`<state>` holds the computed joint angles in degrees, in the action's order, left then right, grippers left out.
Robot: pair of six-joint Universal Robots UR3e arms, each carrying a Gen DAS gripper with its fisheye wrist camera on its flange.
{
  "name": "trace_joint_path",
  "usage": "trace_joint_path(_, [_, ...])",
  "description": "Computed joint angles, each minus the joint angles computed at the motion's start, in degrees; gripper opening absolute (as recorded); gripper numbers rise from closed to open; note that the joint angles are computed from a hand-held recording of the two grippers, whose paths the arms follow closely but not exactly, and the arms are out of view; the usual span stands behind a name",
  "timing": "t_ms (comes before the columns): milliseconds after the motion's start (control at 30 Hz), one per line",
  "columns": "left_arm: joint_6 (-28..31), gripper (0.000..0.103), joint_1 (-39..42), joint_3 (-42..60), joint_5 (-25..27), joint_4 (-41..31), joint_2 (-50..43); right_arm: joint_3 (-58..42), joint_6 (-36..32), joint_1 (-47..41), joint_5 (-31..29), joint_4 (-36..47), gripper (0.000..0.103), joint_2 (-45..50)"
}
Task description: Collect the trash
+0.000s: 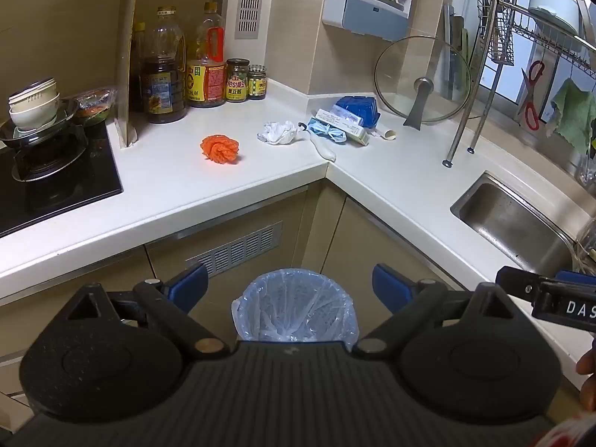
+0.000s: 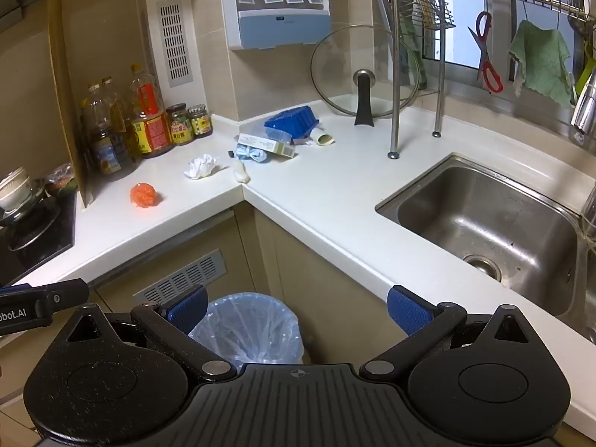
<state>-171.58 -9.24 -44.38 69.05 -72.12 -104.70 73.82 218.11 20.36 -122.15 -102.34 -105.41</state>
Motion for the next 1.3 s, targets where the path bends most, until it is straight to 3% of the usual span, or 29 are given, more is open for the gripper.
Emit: trace_joint_path(1300, [-0.07, 0.094, 0.05, -0.35, -0.08, -0.37, 0.72, 0.43, -1.36, -1.68, 1.18, -0.69, 0.102, -0.44])
